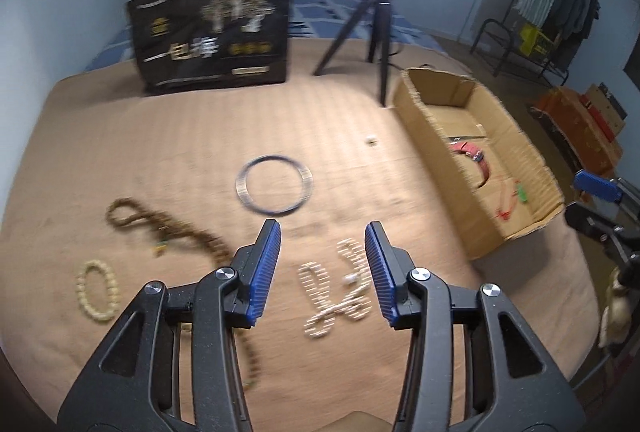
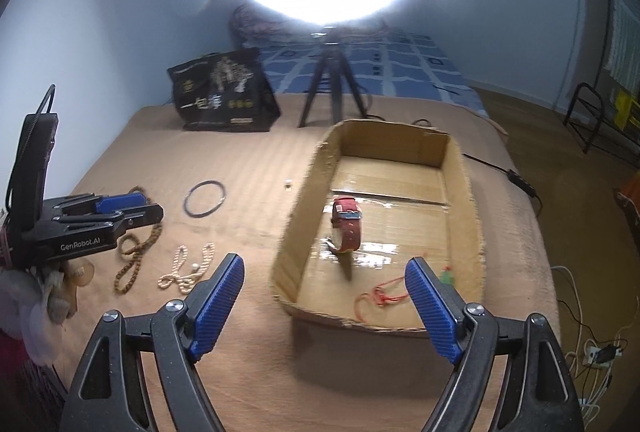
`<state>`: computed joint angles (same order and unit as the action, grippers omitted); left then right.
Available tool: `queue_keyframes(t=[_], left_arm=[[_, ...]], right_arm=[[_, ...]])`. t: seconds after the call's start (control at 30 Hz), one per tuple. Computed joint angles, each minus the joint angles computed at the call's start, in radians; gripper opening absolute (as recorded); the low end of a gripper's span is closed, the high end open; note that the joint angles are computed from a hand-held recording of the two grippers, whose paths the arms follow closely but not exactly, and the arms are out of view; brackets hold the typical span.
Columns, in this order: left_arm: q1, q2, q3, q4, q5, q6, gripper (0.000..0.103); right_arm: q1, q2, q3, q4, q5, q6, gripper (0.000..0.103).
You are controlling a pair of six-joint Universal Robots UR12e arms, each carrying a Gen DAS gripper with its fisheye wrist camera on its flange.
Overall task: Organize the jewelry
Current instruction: 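Grasp the pale bead bracelet with the left tool while the right tool grasps the pearl necklace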
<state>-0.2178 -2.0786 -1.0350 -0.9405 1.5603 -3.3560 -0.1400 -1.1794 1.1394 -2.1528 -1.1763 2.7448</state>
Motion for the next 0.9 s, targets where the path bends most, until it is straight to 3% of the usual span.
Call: queue_keyframes(t=[0.53, 0.77, 0.9], left_arm=[[0.088, 0.113, -0.208, 0.103, 0.011, -0.101, 0.045], [0.128, 0.148, -0.252, 0.091, 0.021, -0.127, 0.045], [0.151, 0.16, -0.272, 0.069, 0.001, -0.131, 0.045]], right_arm=[[0.07, 0.019, -0.025, 0.169, 0.087, -0.129, 0.084], [0.104, 0.051, -0.062, 0.308, 0.114, -0.195, 0.062], [0.12, 0.07, -0.08, 0.36, 0.109, -0.218, 0.058]])
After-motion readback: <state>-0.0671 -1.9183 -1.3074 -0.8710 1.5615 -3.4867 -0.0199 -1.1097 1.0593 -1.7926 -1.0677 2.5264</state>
